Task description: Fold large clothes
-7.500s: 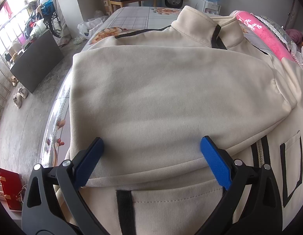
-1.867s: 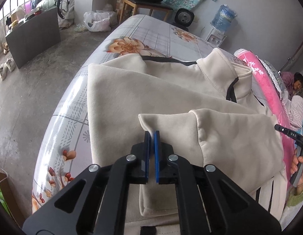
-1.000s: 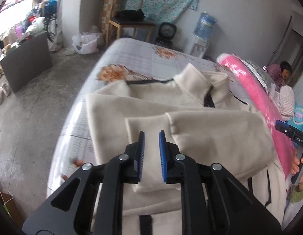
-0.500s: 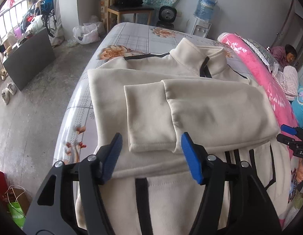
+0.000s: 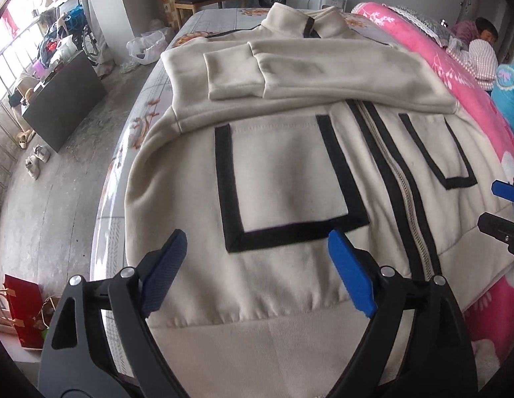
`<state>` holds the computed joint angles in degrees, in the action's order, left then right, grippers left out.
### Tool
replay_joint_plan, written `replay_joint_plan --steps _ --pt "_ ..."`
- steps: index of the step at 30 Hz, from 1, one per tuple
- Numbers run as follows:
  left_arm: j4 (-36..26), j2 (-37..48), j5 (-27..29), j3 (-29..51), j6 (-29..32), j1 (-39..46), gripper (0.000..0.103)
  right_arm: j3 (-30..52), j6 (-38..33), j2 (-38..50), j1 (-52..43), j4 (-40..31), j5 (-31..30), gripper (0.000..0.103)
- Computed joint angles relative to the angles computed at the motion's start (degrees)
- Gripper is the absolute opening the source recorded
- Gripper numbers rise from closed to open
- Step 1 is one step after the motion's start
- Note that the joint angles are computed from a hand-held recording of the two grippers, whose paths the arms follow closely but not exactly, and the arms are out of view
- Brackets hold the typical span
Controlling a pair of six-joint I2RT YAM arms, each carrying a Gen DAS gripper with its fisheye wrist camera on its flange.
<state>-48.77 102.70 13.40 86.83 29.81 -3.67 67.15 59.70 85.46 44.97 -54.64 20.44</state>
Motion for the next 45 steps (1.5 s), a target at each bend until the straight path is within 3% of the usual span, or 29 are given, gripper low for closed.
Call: replay_joint_plan --steps 3,6,22,30,45 --pt "5.2 -2.4 -3.9 -7.0 0.8 -1.2 0.084 -0.8 1.3 4.4 0.2 -0.1 -2.4 0.093" --pt "8.5 -3.8 -3.9 -10.6 -0.8 -0.4 0.087 0.9 3.3 6.2 2.0 -2.2 0.5 0.097" --pt "6.9 -2.0 -1.4 -9.2 -3.6 1.4 0.095 -1.4 8.2 5.2 4.5 -0.8 3.9 0.097" --pt "6.4 -1.8 -1.6 -8.7 -3.7 1.2 0.095 3.6 8.5 7.3 4.0 -5.7 0.5 0.097" --pt "6.3 -1.7 -1.8 -8.5 -4.0 1.2 0.095 6.9 11.8 11.4 7.7 -5.1 -0.2 0.097"
